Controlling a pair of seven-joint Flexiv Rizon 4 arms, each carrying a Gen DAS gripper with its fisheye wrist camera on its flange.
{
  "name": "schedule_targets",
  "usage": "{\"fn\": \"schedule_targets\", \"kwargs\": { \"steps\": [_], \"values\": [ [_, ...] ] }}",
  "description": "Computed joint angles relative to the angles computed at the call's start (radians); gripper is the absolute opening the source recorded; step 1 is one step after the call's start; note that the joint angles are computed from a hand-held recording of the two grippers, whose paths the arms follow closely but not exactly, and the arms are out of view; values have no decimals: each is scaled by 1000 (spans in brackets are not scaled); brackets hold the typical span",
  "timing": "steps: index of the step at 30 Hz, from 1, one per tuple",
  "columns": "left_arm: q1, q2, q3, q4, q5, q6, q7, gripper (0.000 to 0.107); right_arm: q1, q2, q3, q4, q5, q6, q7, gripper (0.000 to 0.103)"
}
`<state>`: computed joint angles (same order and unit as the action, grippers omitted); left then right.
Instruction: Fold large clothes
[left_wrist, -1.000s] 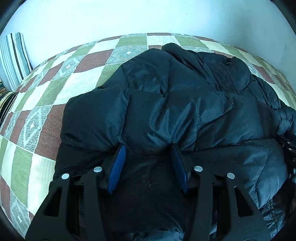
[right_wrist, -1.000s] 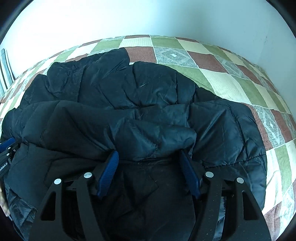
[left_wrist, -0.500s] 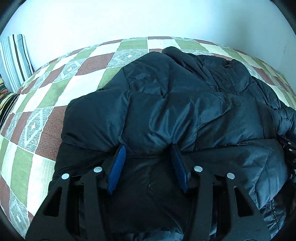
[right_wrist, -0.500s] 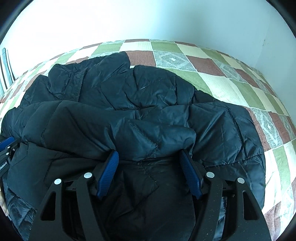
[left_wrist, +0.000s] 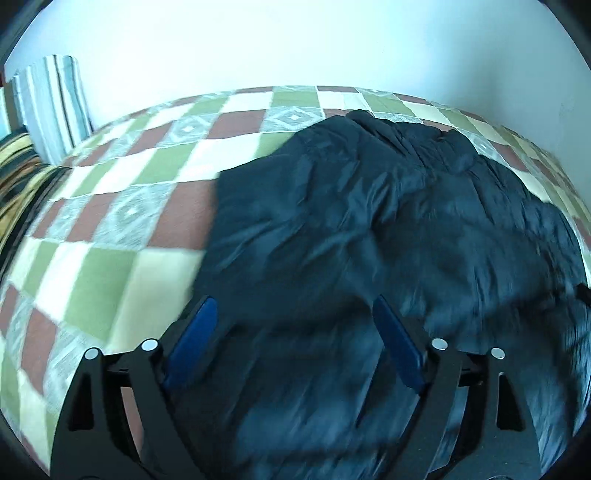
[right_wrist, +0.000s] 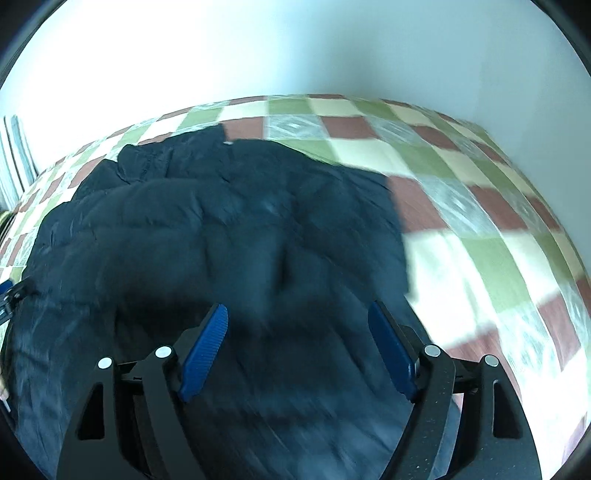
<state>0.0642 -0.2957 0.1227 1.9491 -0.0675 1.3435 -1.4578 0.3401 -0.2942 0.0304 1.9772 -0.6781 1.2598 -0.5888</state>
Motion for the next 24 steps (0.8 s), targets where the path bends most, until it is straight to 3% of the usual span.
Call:
{"fn": "schedule_targets", "kwargs": {
  "steps": [4,7,9,14,19,24],
  "values": [
    [30,133,1,172,-19,35,61,87,-58,134,34,168,62,26,2,77],
    [65,255,-28,345,-184,70,216,87,-97,230,59,276,66,36,0,77],
    [56,339,-7,448,-289,58,304,87,-126,288,79,337,70,35,-11,78],
    [3,497,84,612,-432,20,405,87,-170,409,127,453,179,13,-71,81],
    [-102,562,140,686,-726,-29,597,87,-111,468,137,503,489,15,-230,81],
    [-151,577,120,703,-941,-38,734,87,-139,473,174,542,458,68,-198,81]
  ]
}}
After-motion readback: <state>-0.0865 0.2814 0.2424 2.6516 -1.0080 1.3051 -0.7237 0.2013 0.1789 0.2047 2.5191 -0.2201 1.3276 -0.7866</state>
